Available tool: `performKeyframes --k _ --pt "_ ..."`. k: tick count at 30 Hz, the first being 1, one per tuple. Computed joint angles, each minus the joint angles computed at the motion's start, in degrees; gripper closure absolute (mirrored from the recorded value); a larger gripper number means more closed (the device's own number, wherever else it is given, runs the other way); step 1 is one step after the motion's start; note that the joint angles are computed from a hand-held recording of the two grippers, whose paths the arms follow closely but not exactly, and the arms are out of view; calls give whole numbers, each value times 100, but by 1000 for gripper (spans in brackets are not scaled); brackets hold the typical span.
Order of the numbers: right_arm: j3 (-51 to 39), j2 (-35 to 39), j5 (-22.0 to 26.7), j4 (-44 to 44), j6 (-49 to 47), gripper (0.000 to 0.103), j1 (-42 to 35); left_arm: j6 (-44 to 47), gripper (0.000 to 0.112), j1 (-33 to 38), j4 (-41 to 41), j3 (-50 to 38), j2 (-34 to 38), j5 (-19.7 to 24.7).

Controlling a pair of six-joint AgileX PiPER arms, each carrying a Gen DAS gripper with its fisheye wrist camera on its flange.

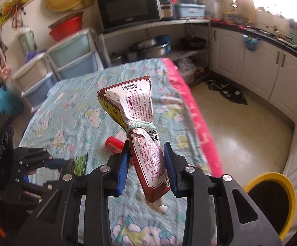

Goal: Collect trash
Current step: 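Lift the green packet and snack box and carry both over the yellow bin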

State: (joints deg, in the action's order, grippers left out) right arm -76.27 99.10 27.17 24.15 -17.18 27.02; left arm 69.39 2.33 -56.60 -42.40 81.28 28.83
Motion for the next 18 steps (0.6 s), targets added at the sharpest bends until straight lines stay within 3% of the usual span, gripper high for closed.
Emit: performKeyframes --k 8,18 --pt "1172 -1216 -411 187 67 72 -760 -814 83 -864 242 -757 194 -113" --pt "2366 -2540 -792 -688 1033 72 -2032 -1708 83 -2201 570 -2079 1105 -321"
